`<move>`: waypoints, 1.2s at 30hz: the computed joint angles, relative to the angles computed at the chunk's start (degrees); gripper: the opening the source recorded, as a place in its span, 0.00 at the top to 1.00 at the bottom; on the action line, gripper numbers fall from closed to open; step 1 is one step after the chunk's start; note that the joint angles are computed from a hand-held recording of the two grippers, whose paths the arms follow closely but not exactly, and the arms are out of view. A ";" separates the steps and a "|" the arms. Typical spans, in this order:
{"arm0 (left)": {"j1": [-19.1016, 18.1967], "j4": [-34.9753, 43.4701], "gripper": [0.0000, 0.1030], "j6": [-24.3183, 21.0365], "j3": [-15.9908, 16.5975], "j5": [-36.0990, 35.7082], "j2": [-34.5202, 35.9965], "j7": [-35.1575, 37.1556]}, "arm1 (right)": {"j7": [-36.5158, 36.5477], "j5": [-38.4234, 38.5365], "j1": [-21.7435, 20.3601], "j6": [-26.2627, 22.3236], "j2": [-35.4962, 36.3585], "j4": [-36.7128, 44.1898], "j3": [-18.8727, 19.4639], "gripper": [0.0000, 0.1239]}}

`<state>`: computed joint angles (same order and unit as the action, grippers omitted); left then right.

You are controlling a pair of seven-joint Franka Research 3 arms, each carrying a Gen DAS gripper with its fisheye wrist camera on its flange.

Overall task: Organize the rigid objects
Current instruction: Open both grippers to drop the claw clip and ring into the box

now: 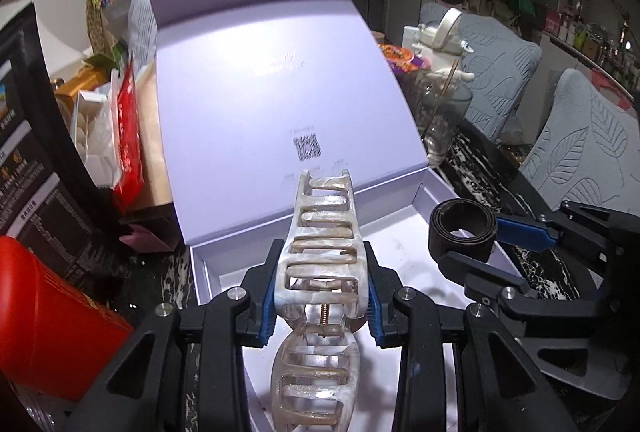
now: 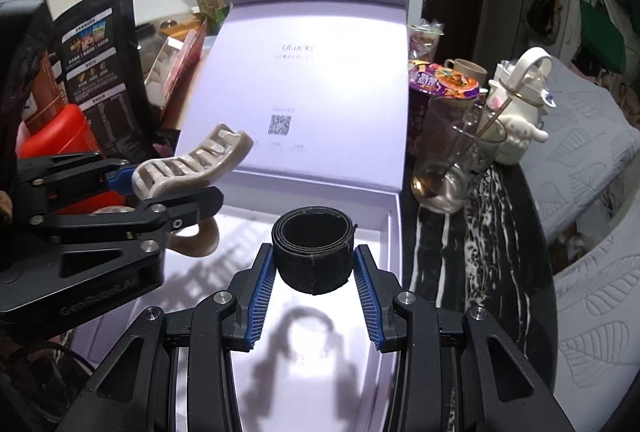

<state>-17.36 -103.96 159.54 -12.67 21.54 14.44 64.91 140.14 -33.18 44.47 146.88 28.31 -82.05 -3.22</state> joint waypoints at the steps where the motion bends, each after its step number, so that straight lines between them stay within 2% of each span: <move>1: 0.00 0.31 0.66 -0.35 -0.01 -0.14 0.26 0.01 | -0.26 0.28 -0.11 -0.19 0.14 0.18 0.15 0.68; 7: -1.48 1.89 0.66 -2.87 1.73 3.59 1.09 -4.23 | -1.12 1.42 -0.14 -1.44 0.79 1.15 0.33 0.68; 23: -2.48 3.67 0.66 -7.69 2.17 10.53 0.97 -10.10 | -0.35 -0.12 0.48 -3.11 0.42 1.50 0.04 0.68; 36: -2.09 1.35 0.66 -5.35 1.88 11.97 -2.03 -11.95 | 3.23 -3.92 0.57 -2.39 -2.73 -1.29 0.38 0.68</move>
